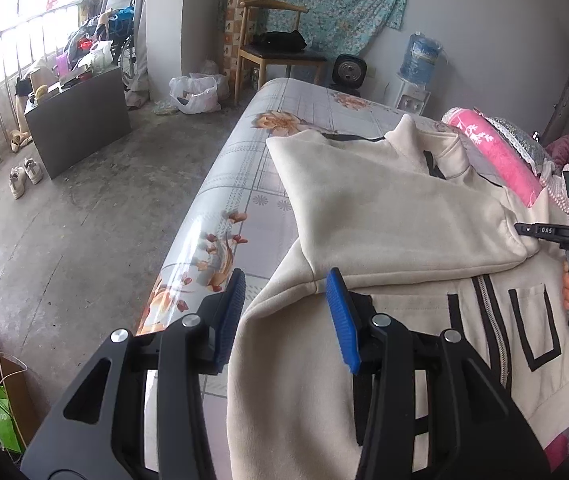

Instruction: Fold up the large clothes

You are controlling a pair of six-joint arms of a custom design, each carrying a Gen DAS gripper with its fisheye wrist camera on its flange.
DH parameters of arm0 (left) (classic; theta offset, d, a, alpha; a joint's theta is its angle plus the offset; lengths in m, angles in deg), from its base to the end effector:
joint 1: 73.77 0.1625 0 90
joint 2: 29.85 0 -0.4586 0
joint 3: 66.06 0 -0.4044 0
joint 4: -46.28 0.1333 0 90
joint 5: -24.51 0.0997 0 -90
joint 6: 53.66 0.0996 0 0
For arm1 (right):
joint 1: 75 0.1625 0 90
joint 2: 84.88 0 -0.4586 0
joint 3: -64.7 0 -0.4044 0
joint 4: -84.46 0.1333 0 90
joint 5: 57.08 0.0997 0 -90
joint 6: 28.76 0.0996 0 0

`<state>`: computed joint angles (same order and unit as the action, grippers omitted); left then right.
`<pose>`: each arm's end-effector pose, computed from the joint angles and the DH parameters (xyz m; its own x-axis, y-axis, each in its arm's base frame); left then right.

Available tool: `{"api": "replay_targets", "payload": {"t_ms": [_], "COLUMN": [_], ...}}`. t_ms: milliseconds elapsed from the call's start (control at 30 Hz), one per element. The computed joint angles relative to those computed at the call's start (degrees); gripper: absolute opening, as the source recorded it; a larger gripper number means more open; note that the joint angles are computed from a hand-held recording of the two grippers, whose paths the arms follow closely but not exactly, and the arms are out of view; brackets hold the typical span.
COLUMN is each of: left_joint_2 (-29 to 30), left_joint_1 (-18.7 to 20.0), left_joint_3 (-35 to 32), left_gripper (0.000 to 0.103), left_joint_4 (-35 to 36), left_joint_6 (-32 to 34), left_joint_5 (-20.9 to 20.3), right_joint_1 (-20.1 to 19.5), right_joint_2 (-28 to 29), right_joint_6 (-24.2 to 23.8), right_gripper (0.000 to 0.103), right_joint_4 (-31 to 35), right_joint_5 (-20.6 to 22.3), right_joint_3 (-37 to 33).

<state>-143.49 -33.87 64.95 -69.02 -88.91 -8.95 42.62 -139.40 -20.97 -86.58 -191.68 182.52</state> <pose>-0.0978 -0.3638 0.4213 -0.7995 -0.0815 -0.5952 0.3654 0.7203 -0.5896 0.3178 -0.4708 0.1375 -0.7832 -0.0249 0.6213 -0.3385 0.8552 -0.3925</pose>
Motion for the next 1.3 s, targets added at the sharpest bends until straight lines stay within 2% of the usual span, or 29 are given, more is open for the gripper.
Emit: {"api": "replay_targets", "payload": {"t_ms": [100, 200, 233, 267, 333, 367, 467, 533, 600, 667, 767, 867, 967, 1067, 1133, 1167, 1267, 1300], "left_joint_2": [2.3, 4.6, 5.5, 6.7, 10.3, 12.8, 19.8, 24.1, 26.7, 27.3, 26.7, 26.0, 24.6, 24.6, 25.6, 26.2, 27.8, 27.9], "left_joint_1": [1.2, 2.5, 3.0, 3.8, 6.4, 8.4, 13.1, 14.9, 16.1, 16.9, 17.3, 15.7, 12.4, 9.3, 8.1, 7.8, 7.7, 7.0], "left_joint_3": [-1.0, -1.7, -2.1, -2.7, -4.9, -6.5, -10.2, -12.1, -13.0, -12.6, -12.5, -12.3, -10.9, -10.3, -10.0, -9.8, -8.9, -7.7], "left_gripper": [0.041, 0.041, 0.041, 0.041, 0.042, 0.042, 0.042, 0.042, 0.042, 0.042, 0.042, 0.042, 0.053, 0.063, 0.071, 0.072, 0.074, 0.078], "left_joint_4": [-3.7, -8.4, -10.1, -12.2, -16.2, -18.1, -21.1, -21.2, -21.0, -23.3, -23.9, -22.3, -21.7, -15.3, -10.6, -9.4, -5.2, -5.2], "left_joint_6": [1.8, 4.1, 5.0, 6.3, 8.7, 9.7, 11.4, 12.1, 12.6, 14.2, 15.2, 13.7, 13.5, 9.5, 6.1, 5.2, 2.6, 1.8], "left_joint_5": [-0.5, -2.5, -3.3, -4.5, -9.0, -12.0, -16.5, -15.0, -12.9, -12.3, -13.1, -9.7, -7.0, -3.8, -2.0, -1.7, -1.2, 1.0], "right_joint_1": [0.1, 0.4, 0.9, 1.5, 2.6, 3.0, 2.7, 1.7, 0.7, -0.4, -1.0, -0.7, 1.0, 3.1, 4.1, 5.2, 7.5, 8.5], "right_joint_2": [1.2, 0.8, 0.3, -0.4, -0.9, -0.6, 0.4, 1.5, 1.8, 0.6, -2.7, -4.9, -5.1, -1.9, 1.2, 2.3, 2.8, 2.4], "right_joint_6": [-0.2, 0.6, 1.0, -0.1, -3.7, -5.7, -7.4, -8.1, -7.9, -10.2, -9.2, -6.2, -7.8, -9.4, -9.4, -10.7, -8.5, -7.9], "right_gripper": [0.005, 0.006, 0.011, 0.014, 0.046, 0.049, 0.05, 0.05, 0.05, 0.05, 0.05, 0.05, 0.05, 0.05, 0.05, 0.05, 0.051, 0.051], "right_joint_4": [-1.3, 1.1, 1.4, -0.6, -5.5, -7.3, -4.4, -2.9, -1.5, -4.1, -2.6, 0.2, -0.9, 0.3, 2.2, 0.4, 4.2, 4.4], "right_joint_5": [-2.5, -4.3, -4.4, -2.8, 0.9, 2.5, 7.5, 8.6, 7.8, 9.1, 8.1, 8.1, 10.2, 7.0, 1.8, -0.8, -5.5, -6.4], "right_joint_3": [-0.5, -0.9, -0.9, -0.4, 0.6, 0.7, -0.3, -0.7, -0.5, 1.7, 3.9, 4.3, 4.7, 3.5, 2.4, 2.4, 1.5, 1.8]}}
